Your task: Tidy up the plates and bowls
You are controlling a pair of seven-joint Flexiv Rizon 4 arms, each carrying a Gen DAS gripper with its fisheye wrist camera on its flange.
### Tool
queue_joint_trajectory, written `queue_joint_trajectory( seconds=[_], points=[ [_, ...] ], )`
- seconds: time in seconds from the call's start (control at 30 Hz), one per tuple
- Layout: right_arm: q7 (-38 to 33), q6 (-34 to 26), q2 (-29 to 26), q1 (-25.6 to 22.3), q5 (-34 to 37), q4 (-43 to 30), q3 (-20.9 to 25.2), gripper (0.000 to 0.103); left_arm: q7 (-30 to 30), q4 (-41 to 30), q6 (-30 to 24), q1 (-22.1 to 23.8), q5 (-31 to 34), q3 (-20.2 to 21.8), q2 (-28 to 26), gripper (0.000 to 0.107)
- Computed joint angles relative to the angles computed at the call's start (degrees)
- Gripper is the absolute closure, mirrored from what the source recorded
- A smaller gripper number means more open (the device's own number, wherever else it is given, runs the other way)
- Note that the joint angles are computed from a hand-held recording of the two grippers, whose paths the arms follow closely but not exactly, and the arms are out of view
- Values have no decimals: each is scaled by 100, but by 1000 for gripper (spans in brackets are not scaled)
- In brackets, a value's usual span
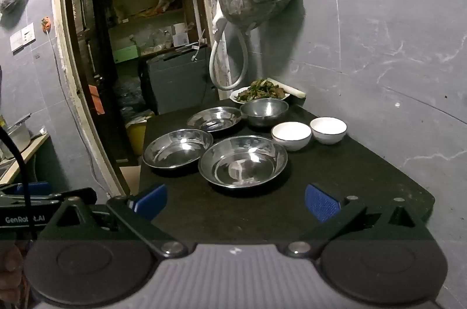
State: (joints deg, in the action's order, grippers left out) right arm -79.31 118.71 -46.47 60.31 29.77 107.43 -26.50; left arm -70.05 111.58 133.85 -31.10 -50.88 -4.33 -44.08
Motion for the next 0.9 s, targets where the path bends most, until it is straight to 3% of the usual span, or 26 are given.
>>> queue_joint_trajectory(
  seconds=[0.53, 0.57, 0.9],
  points=[
    [-7, -75, 62, 188, 90, 8, -180, 0, -16, 1, -4, -18, 31, 15, 18, 5],
    [28, 133, -7, 60, 63, 50, -26, 0, -29, 6, 4, -8, 54, 10, 14, 5],
    [-172, 157, 31, -44, 170, -7, 129, 0, -7, -6, 31, -15, 31, 4, -4, 5]
  ],
)
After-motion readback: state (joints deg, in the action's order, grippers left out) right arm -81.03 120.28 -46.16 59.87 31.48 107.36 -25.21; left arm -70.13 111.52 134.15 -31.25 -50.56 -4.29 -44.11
